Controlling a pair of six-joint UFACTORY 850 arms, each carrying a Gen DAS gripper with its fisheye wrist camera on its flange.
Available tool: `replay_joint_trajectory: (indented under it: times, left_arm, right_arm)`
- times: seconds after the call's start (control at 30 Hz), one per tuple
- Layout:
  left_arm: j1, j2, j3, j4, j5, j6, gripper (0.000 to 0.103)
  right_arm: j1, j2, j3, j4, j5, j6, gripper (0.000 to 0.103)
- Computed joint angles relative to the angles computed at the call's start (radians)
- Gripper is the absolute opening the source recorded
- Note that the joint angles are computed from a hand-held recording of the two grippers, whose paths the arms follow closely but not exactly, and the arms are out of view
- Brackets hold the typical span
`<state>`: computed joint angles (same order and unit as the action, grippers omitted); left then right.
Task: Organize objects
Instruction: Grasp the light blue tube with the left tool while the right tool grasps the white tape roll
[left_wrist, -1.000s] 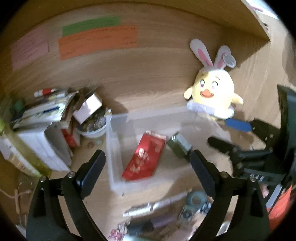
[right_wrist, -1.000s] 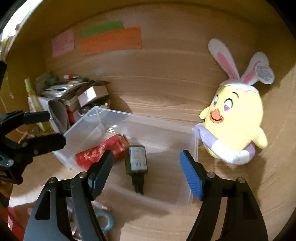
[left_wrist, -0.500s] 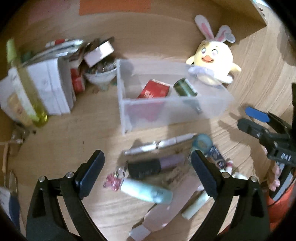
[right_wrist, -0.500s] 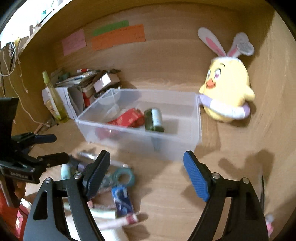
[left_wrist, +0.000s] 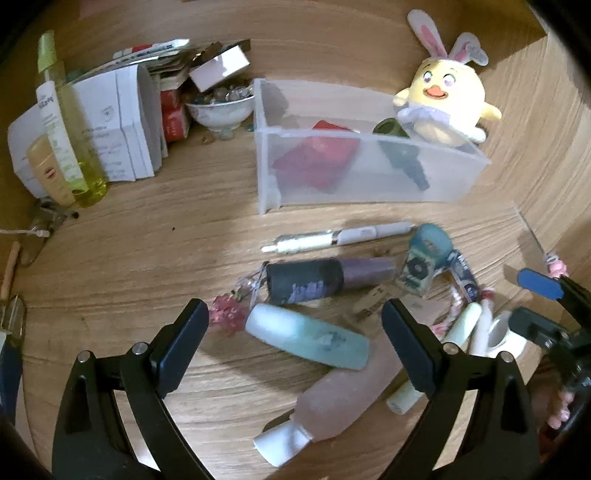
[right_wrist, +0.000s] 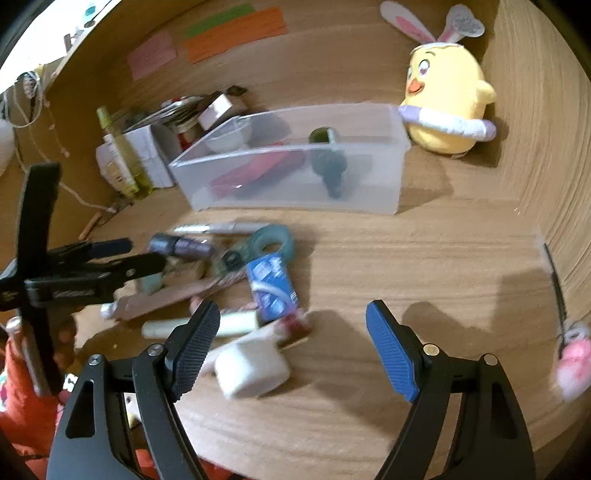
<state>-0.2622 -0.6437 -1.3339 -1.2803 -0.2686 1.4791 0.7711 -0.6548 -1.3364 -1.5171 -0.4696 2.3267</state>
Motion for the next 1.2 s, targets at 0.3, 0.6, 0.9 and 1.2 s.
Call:
replay_joint_trajectory:
  times: [0.3, 0.6, 0.9, 1.2]
  left_arm:
    - [0.032, 0.006, 0.027, 0.047, 0.035, -0.082, 0.096]
    - [0.053, 0.01, 0.03, 0.084, 0.005, -0.121, 0.083]
    - [0.013, 0.001, 0.016, 0.048, 0.042, -0.042, 0.051]
    - [0.01, -0.007, 0.015, -0.111, 0.065, 0.138, 0.025]
  right_arm:
    - [0.024, -0.024, -0.012, 0.044, -0.022, -0.062, 0.079]
    - [0.023, -0.019, 0.013, -0.001, -0.014, 0.0, 0.061]
    - [0.023, -0.016, 0.02, -0.021, -0.013, 0.011, 0.04]
    - [0.027, 0.0, 0.025, -0.027, -0.044, 0.017, 0.035]
